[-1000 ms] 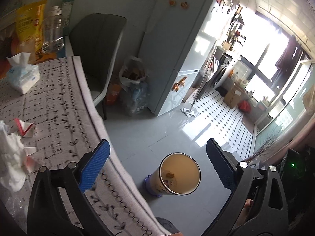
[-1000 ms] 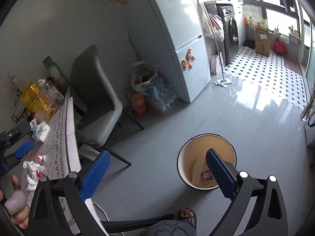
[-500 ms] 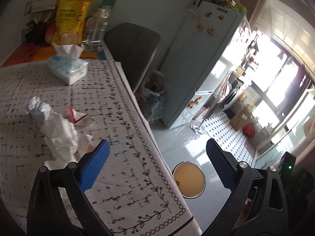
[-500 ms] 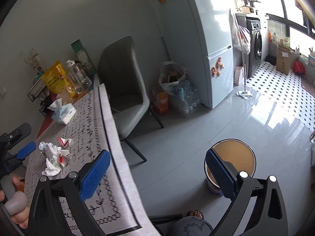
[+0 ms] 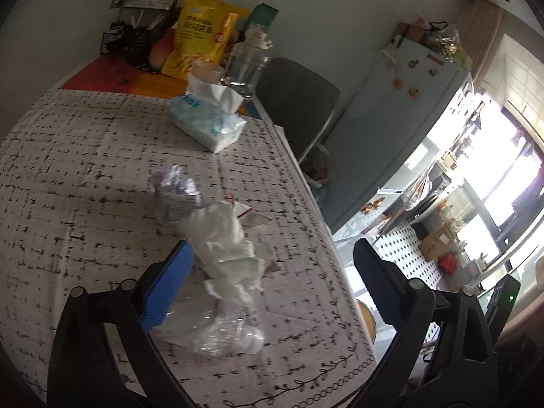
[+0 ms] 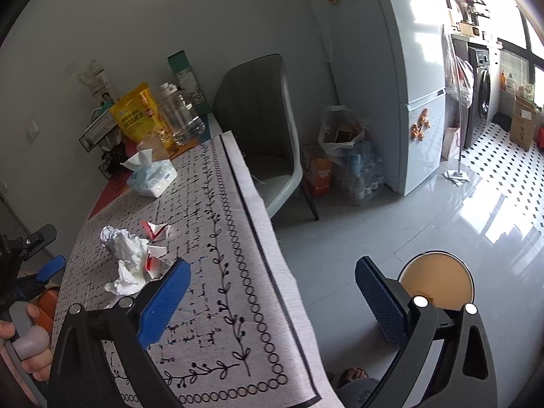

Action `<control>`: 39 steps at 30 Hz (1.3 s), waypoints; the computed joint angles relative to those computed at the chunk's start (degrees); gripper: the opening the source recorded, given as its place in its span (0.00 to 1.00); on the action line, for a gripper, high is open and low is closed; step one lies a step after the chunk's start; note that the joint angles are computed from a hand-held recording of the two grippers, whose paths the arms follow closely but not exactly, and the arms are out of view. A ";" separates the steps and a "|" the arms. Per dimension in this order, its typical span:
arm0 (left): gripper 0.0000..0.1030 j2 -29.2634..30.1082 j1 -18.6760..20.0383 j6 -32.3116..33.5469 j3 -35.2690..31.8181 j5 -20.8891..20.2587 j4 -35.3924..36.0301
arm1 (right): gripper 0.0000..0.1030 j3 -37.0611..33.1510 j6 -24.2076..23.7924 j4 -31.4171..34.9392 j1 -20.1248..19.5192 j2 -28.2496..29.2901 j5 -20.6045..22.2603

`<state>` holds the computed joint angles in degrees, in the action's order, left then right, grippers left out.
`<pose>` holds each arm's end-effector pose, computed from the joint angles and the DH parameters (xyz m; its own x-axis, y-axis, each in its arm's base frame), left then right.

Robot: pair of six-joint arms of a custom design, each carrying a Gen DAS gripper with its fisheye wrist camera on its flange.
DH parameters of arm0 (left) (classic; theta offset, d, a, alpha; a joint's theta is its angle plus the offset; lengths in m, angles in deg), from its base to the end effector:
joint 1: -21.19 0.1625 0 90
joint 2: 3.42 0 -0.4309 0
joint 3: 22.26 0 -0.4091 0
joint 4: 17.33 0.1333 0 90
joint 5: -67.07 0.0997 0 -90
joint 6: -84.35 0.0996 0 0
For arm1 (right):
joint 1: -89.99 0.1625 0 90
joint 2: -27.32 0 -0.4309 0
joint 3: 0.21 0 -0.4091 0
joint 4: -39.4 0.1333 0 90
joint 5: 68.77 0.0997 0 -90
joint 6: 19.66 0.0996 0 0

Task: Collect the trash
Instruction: 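Move both grippers back toward the remaining trash on the table, then grasp the crumpled white tissue with the left gripper while the right grasps the red-white paper piece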

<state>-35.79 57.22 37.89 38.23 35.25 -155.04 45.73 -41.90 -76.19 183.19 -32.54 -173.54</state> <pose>-0.5481 -0.6682 0.1843 -0.9246 -0.2234 -0.3084 0.1330 0.5694 -0.8113 0.1497 -0.7444 0.6227 -0.8857 -0.1916 0.4229 -0.4087 0.7539 -0.5144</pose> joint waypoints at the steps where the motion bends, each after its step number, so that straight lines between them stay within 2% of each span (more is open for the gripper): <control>1: 0.84 -0.78 0.23 -0.73 1.09 -0.37 -0.07 | 0.92 0.05 -0.06 0.10 0.09 0.10 0.15; 6: 0.76 -2.85 1.29 -3.87 4.59 -2.00 0.09 | 0.92 1.52 -0.50 0.30 0.79 0.07 0.48; 9: 0.75 -2.36 1.97 -4.71 4.28 -3.18 1.55 | 0.92 2.53 -0.52 0.37 1.06 -0.04 0.42; 13: 0.75 -0.26 2.81 -5.74 1.62 -3.44 6.01 | 0.92 3.04 -0.87 0.83 1.00 -0.06 0.22; 15: 0.75 1.47 3.09 -6.48 -1.00 -2.36 10.11 | 0.92 2.96 -1.05 1.13 0.79 -0.07 0.17; 21: 0.74 6.08 4.27 -8.28 -8.31 -2.69 19.13 | 0.92 2.01 -1.43 2.17 0.02 0.26 -1.63; 23: 0.67 6.47 4.55 -8.79 -8.82 -3.24 19.98 | 0.92 1.29 -1.56 2.35 -0.12 0.54 -2.23; 24: 0.59 6.52 4.68 -8.96 -8.89 -3.59 20.13 | 0.92 1.05 -1.64 2.32 -0.18 0.61 -2.33; 28: 0.13 6.44 4.93 -9.10 -8.86 -5.29 20.53 | 0.92 0.36 -1.63 2.48 -0.31 0.96 -2.50; 31: 0.06 5.47 4.32 -8.58 -7.57 -4.64 20.03 | 0.92 0.74 -1.51 2.88 -0.23 1.01 -2.15; 39: 0.06 -1.48 1.38 -8.15 2.48 -0.79 11.95 | 0.92 2.12 -2.48 2.72 1.12 1.43 -1.33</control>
